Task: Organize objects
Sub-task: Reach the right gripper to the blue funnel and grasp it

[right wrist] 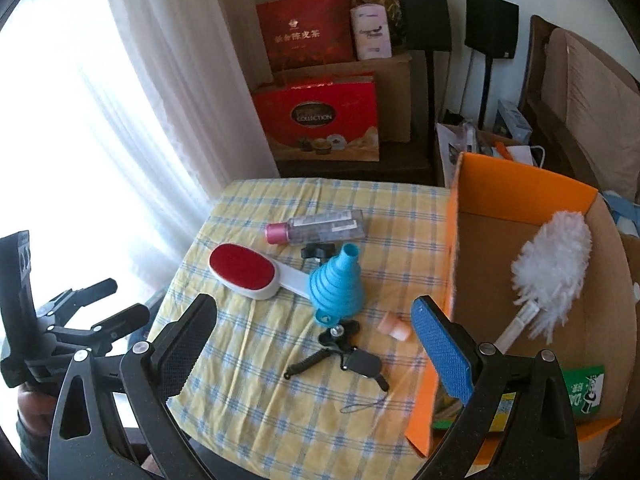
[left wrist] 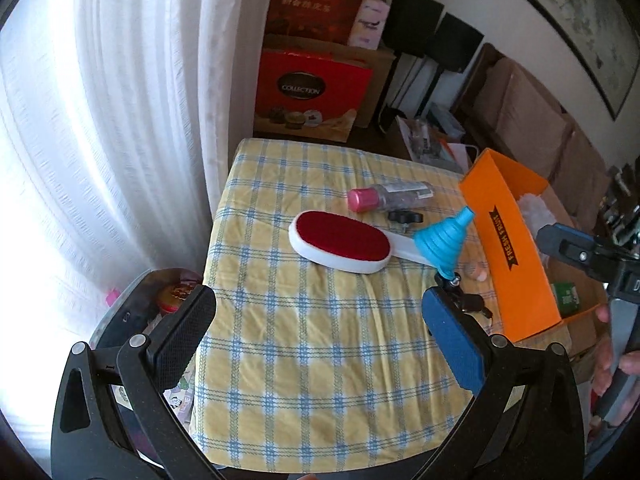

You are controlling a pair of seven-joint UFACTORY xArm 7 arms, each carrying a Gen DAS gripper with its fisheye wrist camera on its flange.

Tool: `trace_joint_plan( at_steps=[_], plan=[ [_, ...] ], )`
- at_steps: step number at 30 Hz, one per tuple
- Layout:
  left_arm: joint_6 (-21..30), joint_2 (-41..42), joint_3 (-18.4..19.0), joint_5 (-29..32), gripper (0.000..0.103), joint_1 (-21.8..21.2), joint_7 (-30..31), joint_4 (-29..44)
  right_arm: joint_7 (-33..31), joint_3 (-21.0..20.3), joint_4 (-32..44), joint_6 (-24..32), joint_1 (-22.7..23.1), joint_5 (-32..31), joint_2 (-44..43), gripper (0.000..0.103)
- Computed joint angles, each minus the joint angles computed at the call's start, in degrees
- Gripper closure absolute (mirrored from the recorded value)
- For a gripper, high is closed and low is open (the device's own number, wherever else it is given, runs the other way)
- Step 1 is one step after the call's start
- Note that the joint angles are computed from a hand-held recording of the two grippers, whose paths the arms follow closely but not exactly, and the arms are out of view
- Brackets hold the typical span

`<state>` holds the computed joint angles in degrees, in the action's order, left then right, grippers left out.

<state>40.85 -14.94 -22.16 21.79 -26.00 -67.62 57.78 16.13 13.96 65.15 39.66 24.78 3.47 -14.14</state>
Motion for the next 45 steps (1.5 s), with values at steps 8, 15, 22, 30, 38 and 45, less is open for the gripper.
trace_joint_plan(
  at_steps=[8, 15, 22, 30, 38, 45],
  plan=[
    [-1.46, 0.55, 0.5, -0.76, 0.0, 0.13, 0.66, -0.73, 2.17, 0.17, 1.97, -0.69, 0.06, -0.38, 4.38, 0.003],
    [-2.75, 3.82, 0.8, -0.75, 0.0, -0.72, 0.97, 0.49, 4.58, -0.46, 4.38, -0.62, -0.11, -0.94, 8.93, 0.004],
    [-4.55, 6.73, 1.84, -0.67, 0.0, -2.21, 1.06, 1.23, 7.34, -0.77, 6.89, 0.05, 0.14, -4.44, 13.64, 0.004],
    [-6.27, 9.99, 3.01, -1.03, 0.0, -4.02, 1.69, 2.2, 12.61, -1.17, 8.61, 0.95, 1.83, -16.07, 16.33, 0.006],
    [-7.91, 12.02, 4.11, -1.56, 0.0, -5.15, 1.7, 2.17, 10.19, -1.16, 7.18, -1.64, 1.7, -15.1, 15.71, 0.013],
    [-8.9, 12.48, 4.65, -1.91, 0.0, -5.67, 2.0, 1.87, 7.47, -1.05, 9.3, -0.13, 2.18, -11.35, 18.75, 0.021]
  ],
)
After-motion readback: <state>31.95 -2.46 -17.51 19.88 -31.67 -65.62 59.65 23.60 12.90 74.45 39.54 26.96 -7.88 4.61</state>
